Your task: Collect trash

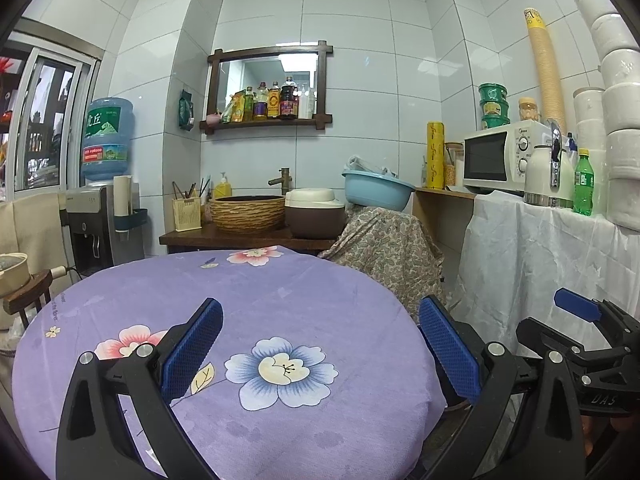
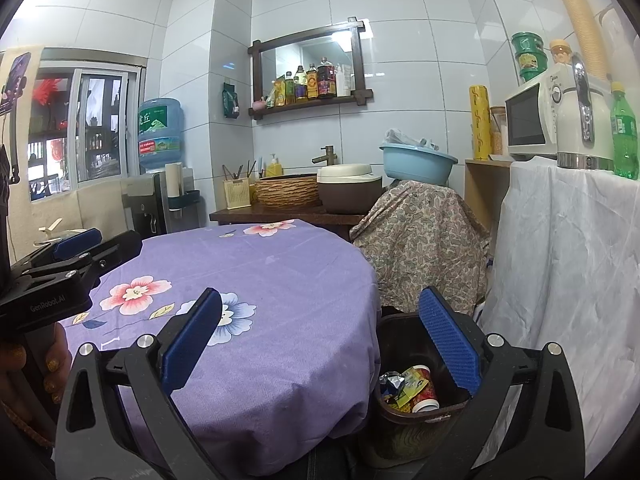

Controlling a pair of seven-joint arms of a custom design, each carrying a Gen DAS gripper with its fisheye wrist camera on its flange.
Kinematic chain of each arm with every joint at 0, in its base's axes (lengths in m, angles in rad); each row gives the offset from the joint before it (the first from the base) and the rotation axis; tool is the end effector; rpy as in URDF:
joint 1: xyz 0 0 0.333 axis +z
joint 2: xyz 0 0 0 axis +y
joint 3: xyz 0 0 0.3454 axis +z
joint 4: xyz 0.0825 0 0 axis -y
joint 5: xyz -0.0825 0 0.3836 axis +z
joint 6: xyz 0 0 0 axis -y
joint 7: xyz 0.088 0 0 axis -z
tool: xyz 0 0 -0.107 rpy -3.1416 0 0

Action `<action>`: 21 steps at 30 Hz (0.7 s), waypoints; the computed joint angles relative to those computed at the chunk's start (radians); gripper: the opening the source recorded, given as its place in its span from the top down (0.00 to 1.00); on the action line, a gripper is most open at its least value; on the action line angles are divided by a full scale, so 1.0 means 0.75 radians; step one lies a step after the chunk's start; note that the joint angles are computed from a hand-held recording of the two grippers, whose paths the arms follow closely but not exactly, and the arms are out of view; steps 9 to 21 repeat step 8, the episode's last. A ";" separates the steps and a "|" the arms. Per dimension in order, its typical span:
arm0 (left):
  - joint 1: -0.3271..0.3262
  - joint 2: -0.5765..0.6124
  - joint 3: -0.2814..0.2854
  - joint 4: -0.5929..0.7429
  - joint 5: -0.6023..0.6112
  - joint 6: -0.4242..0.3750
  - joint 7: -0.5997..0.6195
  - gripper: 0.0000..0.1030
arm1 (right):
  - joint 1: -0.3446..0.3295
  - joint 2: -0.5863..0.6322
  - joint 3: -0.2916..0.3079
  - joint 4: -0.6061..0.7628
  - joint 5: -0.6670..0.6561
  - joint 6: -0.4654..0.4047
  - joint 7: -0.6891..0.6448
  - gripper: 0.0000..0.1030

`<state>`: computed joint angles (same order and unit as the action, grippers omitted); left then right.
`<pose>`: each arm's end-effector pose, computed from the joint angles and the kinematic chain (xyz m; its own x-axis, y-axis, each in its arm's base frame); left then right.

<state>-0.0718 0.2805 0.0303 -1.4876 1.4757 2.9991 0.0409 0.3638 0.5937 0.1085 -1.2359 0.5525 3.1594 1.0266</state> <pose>0.6809 -0.1032 0.6307 0.1072 -0.9941 0.0161 -0.2031 -0.0377 -0.9784 0.7238 0.2824 0.6005 0.4275 -0.9016 -0.0663 -0.2438 -0.0443 -0.9688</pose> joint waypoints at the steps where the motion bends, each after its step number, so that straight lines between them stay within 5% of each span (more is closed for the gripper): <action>1: 0.002 -0.001 -0.002 -0.004 -0.011 0.000 0.010 0.05 | 0.005 0.000 -0.007 -0.002 -0.001 0.000 0.005 0.06; 21: 0.001 -0.005 -0.002 -0.019 -0.051 -0.001 0.061 0.05 | 0.018 0.003 -0.031 0.002 -0.009 -0.015 0.037 0.06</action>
